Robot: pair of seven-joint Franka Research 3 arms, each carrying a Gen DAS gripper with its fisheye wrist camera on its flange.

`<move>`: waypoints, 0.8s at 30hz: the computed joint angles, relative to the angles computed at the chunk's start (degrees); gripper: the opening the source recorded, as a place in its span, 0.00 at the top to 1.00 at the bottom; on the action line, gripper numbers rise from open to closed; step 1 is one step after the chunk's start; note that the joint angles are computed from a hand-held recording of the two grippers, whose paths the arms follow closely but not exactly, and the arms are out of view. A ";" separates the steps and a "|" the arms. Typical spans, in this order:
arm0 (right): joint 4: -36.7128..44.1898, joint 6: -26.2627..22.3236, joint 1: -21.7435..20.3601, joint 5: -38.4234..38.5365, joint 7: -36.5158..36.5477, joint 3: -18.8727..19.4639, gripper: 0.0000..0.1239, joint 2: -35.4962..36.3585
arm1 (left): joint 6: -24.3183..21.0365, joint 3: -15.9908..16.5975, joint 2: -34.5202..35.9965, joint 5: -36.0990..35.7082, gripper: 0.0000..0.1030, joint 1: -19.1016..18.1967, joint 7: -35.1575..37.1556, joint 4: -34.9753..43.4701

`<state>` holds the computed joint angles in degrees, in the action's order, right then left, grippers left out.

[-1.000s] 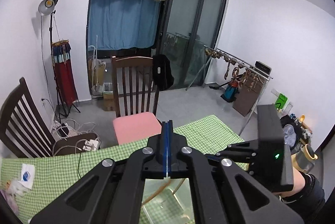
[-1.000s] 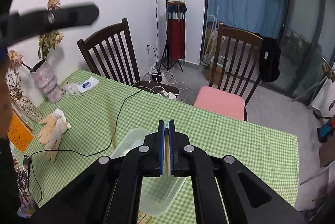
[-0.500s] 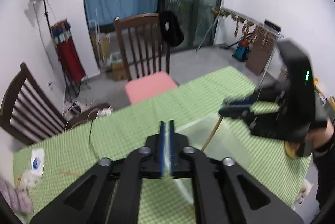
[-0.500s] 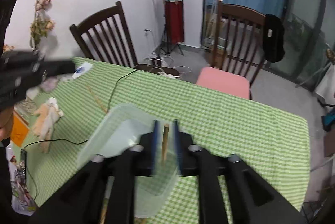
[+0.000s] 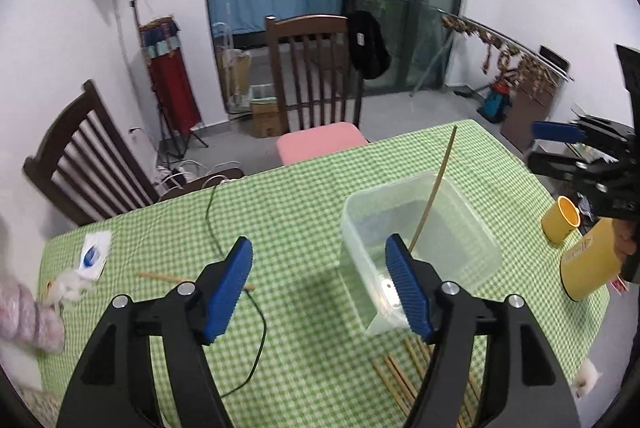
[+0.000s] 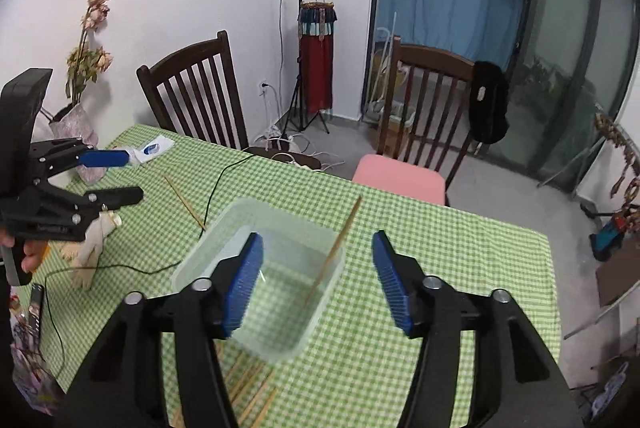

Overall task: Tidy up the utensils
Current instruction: 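Open the left tool to drop its chopstick in the container while the right tool releases its own, then move both open tools back above the remaining chopsticks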

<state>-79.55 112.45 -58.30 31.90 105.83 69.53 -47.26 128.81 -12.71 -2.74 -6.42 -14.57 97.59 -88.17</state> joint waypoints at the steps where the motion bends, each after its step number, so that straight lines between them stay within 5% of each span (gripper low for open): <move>1: -1.81 0.85 2.04 -0.15 -0.14 -1.35 0.47 -1.07 | 0.91 0.05 -1.54 0.08 0.33 0.07 -0.22 -1.91; 8: -12.15 5.36 13.20 -5.02 4.80 -6.24 0.38 -6.25 | 12.31 2.17 -17.78 -1.57 0.21 -2.20 -1.57 -23.42; 13: -21.04 9.04 21.19 -9.25 9.98 -7.71 0.33 -13.12 | 20.28 0.02 -26.33 5.57 0.17 -2.34 -10.97 -35.19; 20: -30.04 11.55 29.96 -13.34 20.48 -6.83 0.30 -20.92 | 28.28 -2.17 -39.48 10.80 0.12 -4.76 -22.68 -52.14; 24: -31.68 8.77 33.36 -15.00 27.52 -4.59 0.29 -23.30 | 30.02 -5.09 -47.92 13.39 0.11 -6.22 -29.98 -61.86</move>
<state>-111.23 121.21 -24.94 16.90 133.35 64.93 -70.56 158.83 -17.79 -50.66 6.96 -20.79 67.62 -150.03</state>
